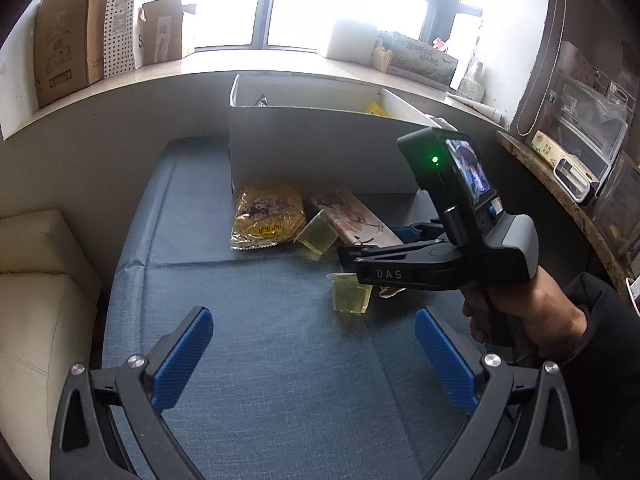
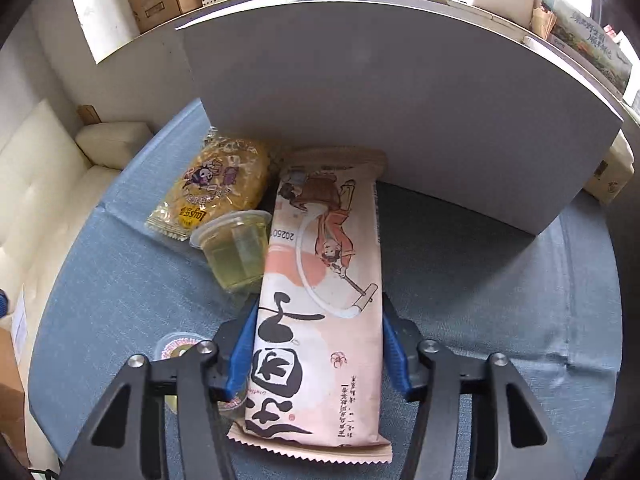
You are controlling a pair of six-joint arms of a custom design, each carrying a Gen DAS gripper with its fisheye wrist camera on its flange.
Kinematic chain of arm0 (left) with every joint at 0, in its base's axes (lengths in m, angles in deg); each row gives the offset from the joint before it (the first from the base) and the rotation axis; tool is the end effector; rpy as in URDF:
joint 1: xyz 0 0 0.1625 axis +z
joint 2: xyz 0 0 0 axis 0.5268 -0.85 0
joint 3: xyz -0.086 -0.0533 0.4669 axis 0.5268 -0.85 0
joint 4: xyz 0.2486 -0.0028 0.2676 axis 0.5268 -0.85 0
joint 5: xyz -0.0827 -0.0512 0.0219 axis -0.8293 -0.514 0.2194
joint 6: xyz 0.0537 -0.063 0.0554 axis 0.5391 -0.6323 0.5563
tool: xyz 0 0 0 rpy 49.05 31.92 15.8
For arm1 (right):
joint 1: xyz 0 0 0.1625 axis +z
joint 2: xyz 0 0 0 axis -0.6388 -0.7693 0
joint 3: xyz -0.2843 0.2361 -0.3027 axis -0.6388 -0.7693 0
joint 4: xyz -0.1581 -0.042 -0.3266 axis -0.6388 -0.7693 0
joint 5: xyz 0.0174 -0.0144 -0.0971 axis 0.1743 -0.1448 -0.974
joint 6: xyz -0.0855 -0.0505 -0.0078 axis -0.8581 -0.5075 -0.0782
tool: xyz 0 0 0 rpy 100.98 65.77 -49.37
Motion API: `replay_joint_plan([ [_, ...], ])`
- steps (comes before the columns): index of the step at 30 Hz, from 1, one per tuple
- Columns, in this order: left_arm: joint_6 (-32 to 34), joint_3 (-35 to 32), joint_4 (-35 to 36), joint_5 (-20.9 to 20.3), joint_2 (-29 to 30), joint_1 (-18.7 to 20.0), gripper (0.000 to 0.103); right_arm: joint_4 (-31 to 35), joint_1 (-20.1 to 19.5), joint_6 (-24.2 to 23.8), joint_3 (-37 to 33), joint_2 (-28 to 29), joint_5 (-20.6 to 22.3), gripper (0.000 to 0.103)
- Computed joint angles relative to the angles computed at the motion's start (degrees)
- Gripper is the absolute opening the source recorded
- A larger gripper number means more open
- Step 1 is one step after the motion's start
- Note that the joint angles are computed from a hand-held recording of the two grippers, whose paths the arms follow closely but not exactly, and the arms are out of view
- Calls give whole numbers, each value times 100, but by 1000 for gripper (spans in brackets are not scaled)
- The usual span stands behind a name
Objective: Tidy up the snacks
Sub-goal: 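Grasp the pink long snack with the right tool while the left tool grasps a jelly cup, then place the pink snack and jelly cup into the white box and open both tools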
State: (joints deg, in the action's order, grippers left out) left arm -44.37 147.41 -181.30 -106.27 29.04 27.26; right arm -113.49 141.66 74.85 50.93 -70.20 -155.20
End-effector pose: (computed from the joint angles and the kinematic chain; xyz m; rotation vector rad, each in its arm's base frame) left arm -0.2004 -0.6548 0.2075 1.1764 2.5519 -0.4695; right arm 0.2124 -0.6999 0.1188 0.0623 -2.3240 0.6800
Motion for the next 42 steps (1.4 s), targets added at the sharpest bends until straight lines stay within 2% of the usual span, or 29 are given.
replay_joint_plan([
  [9, 230, -104, 205, 126, 310, -33, 103, -22, -13, -107, 295, -244, 100, 58],
  [13, 457, -157, 94, 328, 572, -106, 103, -429, -19, -42, 805, -581, 168, 57],
  [17, 401, -423, 227, 474, 902, -122, 103, -917, -27, 82, 1438, -982, 270, 57],
  [21, 520, -590, 251, 725, 1169, -157, 102, -1001, -75, 261, 1885, -1241, 242, 56],
  [23, 645, -608, 171, 796, 1239, -170, 94, -1143, -92, 271, 2082, -1325, 255, 56],
  [25, 512, -741, 349, 818, 1308, -154, 74, -1474, -109, 219, 2245, -1320, 356, 56],
  [26, 507, -769, 350, 790, 1325, -145, 73, -1584, -109, 205, 2312, -1334, 373, 56],
  [28, 541, -798, 362, 747, 1330, -142, 46, -1775, -88, 151, 2397, -1338, 351, 56],
  [33, 539, -870, 545, 616, 1312, -131, 45, -2043, -62, 65, 2564, -1388, 423, 56],
  [37, 566, -807, 499, 289, 1125, -125, 45, -2178, -60, 69, 2658, -1457, 541, 56],
  [42, 509, -929, 618, -70, 888, -170, 45, -2557, 128, -137, 2690, -1531, 472, 56],
])
